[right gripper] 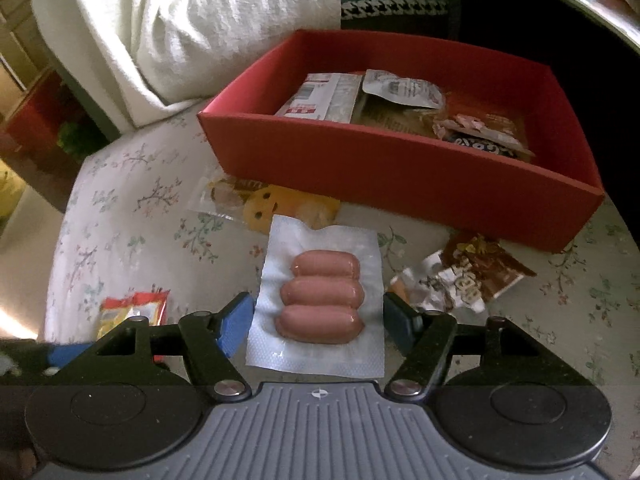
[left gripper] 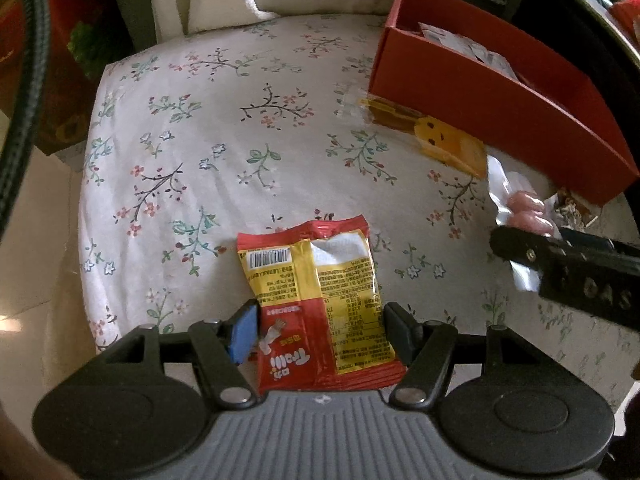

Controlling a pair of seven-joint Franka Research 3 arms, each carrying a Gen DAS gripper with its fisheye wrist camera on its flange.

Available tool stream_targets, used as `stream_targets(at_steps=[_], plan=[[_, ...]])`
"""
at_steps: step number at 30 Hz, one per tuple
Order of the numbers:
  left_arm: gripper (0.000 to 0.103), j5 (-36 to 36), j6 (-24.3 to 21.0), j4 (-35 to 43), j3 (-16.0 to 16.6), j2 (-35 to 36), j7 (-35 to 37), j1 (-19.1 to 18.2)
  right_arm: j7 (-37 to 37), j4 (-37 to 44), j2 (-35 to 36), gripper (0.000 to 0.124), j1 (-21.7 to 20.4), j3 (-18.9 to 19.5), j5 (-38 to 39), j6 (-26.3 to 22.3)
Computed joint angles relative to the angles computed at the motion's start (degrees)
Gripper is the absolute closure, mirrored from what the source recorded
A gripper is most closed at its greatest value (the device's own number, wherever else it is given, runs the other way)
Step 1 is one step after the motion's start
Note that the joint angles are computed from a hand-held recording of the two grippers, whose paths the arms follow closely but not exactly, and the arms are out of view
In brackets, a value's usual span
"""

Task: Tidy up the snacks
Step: 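Lower the right tool onto the sausage pack and close it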

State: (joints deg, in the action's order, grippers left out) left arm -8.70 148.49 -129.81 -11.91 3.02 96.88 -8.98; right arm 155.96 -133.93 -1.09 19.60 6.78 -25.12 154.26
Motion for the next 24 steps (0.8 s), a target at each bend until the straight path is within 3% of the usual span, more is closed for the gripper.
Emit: stream_targets(at_steps=[13, 24], plan=[[0.044, 4.17, 3.11, -2.03, -0.46, -1.10, -0.91, -1.51, 0.39, -9.70, -8.53, 0.048, -3.25, 3.54, 2.99, 6.19], [0.044, 5.45, 4.76, -2.40, -0.80, -1.53, -1.41, -2.51, 1.12, -12.37, -10.93, 0.048, -7.54, 7.25, 3.11, 10.62]])
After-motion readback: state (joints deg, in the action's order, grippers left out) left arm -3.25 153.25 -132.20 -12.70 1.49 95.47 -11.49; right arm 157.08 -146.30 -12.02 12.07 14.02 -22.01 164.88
